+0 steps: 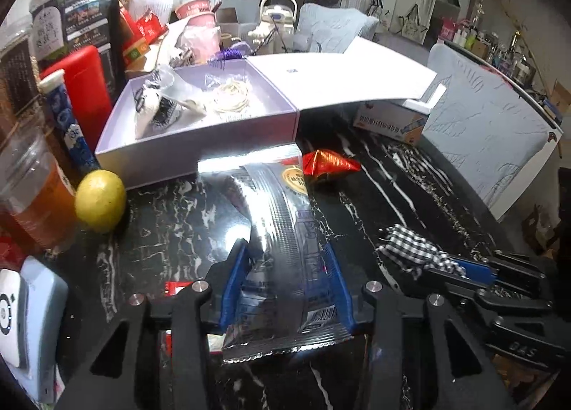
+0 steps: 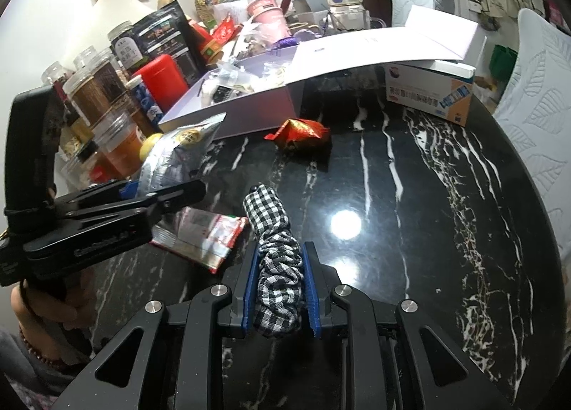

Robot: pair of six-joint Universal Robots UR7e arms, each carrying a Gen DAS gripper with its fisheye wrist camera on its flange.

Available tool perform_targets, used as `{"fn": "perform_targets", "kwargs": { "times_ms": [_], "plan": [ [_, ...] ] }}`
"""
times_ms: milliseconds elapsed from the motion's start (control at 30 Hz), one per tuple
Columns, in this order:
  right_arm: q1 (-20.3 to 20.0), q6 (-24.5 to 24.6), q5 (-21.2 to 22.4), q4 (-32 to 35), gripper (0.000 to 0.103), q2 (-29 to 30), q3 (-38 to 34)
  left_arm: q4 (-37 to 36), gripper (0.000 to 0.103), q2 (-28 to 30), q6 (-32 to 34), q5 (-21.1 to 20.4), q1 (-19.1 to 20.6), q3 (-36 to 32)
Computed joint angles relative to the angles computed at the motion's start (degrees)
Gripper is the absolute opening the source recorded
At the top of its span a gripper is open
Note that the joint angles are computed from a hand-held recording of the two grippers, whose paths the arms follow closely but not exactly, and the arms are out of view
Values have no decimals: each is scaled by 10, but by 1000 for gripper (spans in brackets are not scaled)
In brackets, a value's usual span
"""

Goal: Organize soft objects

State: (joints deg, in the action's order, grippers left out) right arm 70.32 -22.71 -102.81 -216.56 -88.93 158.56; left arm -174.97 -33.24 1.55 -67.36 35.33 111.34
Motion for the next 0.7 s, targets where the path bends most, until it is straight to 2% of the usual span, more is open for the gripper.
{"fn": "perform_targets", "kwargs": {
  "times_ms": [100, 200, 400, 500, 600, 700],
  "plan": [
    [10, -1, 1, 0, 23, 1, -4, -6, 42, -13, 2, -1, -1, 7],
    [11, 5, 22, 26, 23, -11, -10, -18, 42, -26, 6, 1, -3, 15],
    [38, -2, 28, 53, 23, -30, -30, -50, 42, -47, 12, 2, -8, 22],
    [60, -8, 24, 65, 23, -41, -44, -64, 32, -56, 17, 4, -12, 22],
    [87, -16, 11, 72, 23, -44, -62, -77, 32, -61, 25, 1, -13, 18],
    [107, -21, -1, 79, 23, -42, -79, -90, 25, -60, 34, 0, -14, 12]
  ]
}}
